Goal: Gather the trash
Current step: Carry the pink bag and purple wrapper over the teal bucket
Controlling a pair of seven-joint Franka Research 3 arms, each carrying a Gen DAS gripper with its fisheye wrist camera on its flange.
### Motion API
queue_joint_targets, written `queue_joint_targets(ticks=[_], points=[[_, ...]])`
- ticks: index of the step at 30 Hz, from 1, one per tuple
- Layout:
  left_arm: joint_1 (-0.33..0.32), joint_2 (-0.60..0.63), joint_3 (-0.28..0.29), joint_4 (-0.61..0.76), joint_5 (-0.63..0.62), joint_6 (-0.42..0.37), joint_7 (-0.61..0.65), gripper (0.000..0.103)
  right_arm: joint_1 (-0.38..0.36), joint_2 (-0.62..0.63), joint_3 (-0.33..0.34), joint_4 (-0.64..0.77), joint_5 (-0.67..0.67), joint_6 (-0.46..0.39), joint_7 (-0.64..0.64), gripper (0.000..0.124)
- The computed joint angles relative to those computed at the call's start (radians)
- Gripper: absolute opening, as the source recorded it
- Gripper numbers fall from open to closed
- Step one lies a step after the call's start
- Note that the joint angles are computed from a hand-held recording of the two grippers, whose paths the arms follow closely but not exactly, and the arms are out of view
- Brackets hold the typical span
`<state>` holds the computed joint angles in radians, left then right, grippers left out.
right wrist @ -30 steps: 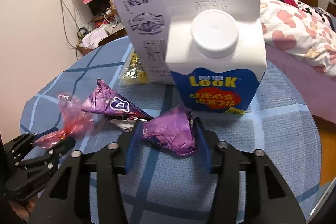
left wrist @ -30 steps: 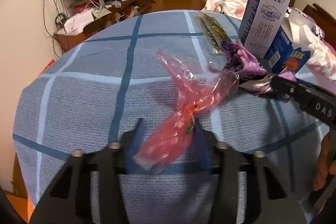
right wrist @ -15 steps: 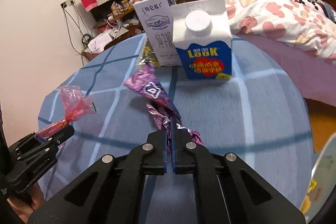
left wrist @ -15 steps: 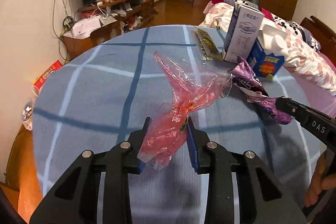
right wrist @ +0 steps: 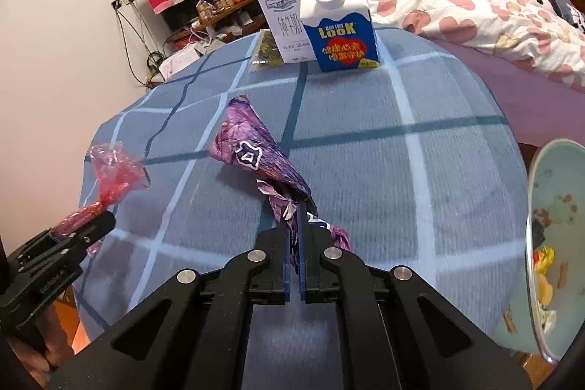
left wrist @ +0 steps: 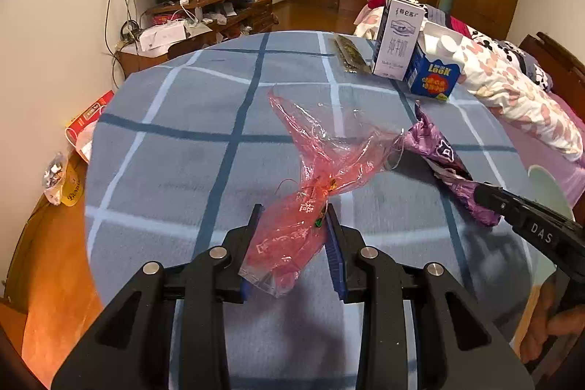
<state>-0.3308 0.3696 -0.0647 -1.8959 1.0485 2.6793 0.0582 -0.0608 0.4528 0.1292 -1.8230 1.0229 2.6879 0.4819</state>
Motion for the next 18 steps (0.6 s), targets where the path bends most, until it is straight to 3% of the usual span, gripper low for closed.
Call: queue_joint_targets(ticks=[2, 8, 11, 13, 15, 18], points=[[-0.004, -0.020, 0.003, -0.026, 0.018, 0.001, -0.019, 0.032, -0.002, -0.007, 0.007, -0.014, 0.017, 0.017, -0.025, 0.008], [0.012, -0.057, -0.008, -0.081, 0.030, -0.007, -0.052, 0.032, 0.004, 0.008, 0.014, -0.005, 0.034, 0.069, -0.037, 0.039], [0.021, -0.067, -0.013, -0.094, 0.034, -0.010, -0.068, 0.032, 0.023, 0.028, 0.003, 0.009, -0.009, 0.098, -0.017, 0.044], [0.027, -0.068, -0.016, -0.095, 0.036, -0.008, -0.071, 0.032, 0.030, 0.045, -0.001, 0.019, -0.050, 0.114, 0.007, 0.041], [0.031, -0.069, -0.019, -0.097, 0.036, -0.008, -0.069, 0.032, 0.015, 0.050, 0.013, 0.022, -0.058, 0.111, 0.011, 0.021], [0.032, -0.070, -0.021, -0.097, 0.039, -0.010, -0.073, 0.032, -0.003, 0.042, 0.027, 0.018, -0.059, 0.100, 0.007, 0.014]])
